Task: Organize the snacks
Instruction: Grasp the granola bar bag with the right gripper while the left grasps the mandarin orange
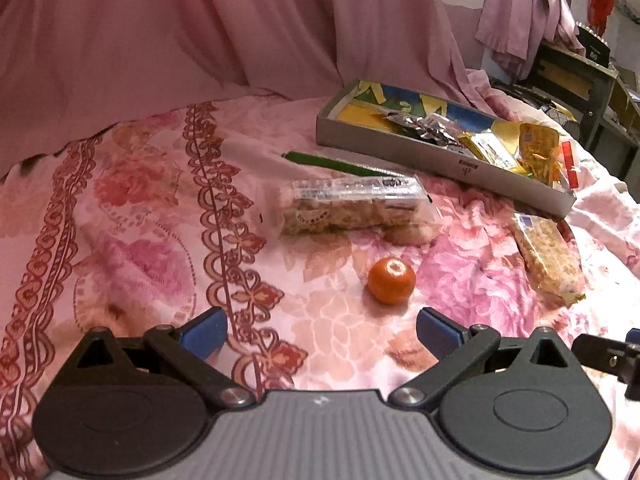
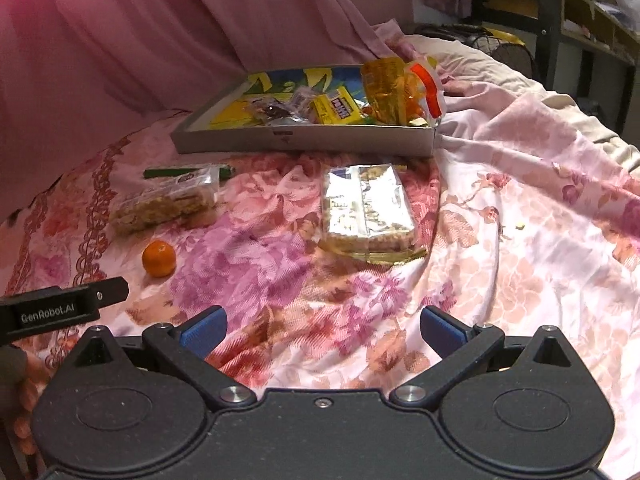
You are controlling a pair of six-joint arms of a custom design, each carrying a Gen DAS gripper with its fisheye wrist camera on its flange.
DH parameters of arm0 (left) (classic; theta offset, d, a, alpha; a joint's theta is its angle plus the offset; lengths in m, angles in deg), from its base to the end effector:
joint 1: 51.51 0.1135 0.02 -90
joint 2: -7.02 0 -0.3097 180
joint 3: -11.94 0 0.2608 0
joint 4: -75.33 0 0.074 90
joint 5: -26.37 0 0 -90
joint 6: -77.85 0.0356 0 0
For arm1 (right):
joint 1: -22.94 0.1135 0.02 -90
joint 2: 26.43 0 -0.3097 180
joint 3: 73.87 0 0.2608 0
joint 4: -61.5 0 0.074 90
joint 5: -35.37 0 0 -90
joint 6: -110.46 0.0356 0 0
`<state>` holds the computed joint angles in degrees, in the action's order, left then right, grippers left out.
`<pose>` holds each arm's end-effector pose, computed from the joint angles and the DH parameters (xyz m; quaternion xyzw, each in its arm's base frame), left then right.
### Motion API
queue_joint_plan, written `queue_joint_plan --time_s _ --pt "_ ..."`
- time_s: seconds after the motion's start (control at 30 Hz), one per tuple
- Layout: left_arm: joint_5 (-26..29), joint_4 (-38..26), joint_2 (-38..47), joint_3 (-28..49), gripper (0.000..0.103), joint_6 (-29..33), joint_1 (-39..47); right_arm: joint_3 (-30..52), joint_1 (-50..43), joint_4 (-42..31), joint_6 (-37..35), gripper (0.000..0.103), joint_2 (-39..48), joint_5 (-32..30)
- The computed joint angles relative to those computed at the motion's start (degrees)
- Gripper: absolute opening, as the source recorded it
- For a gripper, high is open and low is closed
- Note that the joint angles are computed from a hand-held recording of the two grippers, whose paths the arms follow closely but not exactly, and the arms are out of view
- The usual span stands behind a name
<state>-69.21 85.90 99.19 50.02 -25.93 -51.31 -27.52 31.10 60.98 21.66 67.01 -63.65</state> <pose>0.2640 0.0044 0.1364 -0.1308 0.9086 -0.0022 0.3966 0.2860 0.0467 0.1510 -0.0848 0.9260 0.1025 0.3532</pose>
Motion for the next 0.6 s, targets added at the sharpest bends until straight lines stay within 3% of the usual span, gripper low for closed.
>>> queue_joint_plan --time_s 0.27,0.6 --pt "3.87 7.74 4.18 1.66 0.103 4.37 0.38 5.69 -0.61 0.84 -2.37 0.102 6.90 -0.66" --pt "8.05 10.23 10.73 5.17 0.103 5.34 0.53 18.84 -4.08 2.09 4.66 0.102 19.83 -4.20"
